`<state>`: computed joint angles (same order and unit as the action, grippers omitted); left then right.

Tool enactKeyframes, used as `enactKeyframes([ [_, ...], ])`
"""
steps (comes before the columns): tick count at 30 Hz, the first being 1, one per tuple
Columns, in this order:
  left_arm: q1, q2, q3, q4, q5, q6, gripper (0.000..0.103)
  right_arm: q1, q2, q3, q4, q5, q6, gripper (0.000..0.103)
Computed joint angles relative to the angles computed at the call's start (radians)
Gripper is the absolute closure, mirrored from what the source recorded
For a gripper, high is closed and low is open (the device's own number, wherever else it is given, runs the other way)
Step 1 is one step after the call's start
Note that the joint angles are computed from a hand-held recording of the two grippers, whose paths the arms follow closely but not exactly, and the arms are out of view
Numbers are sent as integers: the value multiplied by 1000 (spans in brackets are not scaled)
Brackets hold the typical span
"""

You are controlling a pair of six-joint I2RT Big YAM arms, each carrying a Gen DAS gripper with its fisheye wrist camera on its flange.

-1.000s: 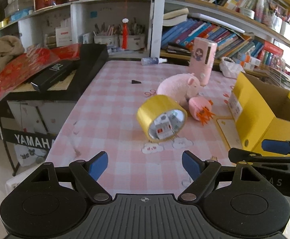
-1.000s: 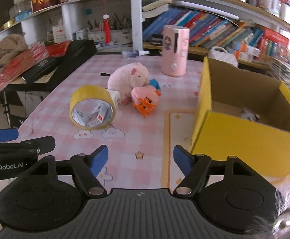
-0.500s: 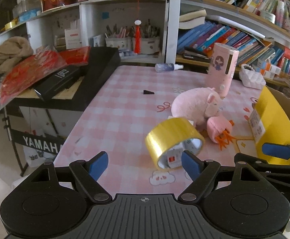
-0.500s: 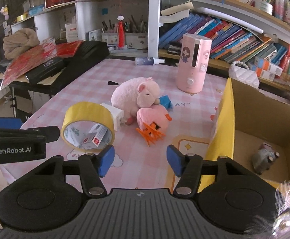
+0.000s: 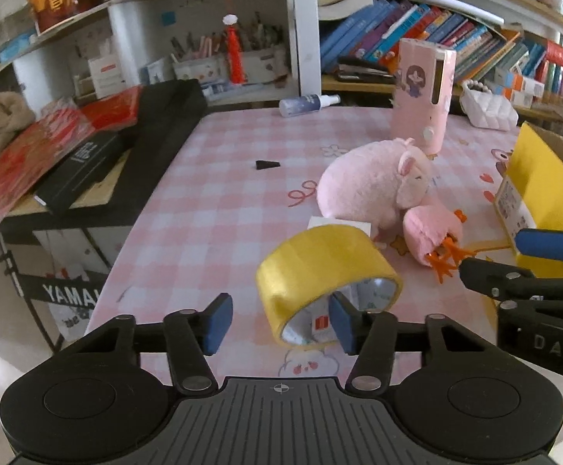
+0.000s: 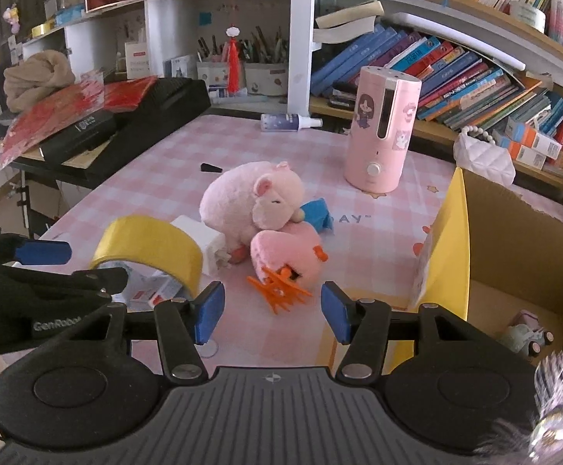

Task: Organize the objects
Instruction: 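Grasp the yellow tape roll with the left tool while the right tool nears the white card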

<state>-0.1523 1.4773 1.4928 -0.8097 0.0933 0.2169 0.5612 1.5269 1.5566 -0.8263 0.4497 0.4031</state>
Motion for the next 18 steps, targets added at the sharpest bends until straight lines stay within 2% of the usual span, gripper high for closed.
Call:
enactKeyframes([
  [4,-14,39,25,9,-16,10,65,-17,6,5,-2,-7,-1,50],
  [6,-20,50,28,22,-33,20,76,-23,10,10,-2,-10,-3,50],
  [8,-10,65,54,-3,-13,9,89,-26,11,10,5,-9,-7,50],
  [15,75,121,175,-194,214,-228,94,-34,21,15,14,-28,-3,50],
  [18,93,117,170,-221,237,-262,96,-34,26,21,12,-33,3,50],
])
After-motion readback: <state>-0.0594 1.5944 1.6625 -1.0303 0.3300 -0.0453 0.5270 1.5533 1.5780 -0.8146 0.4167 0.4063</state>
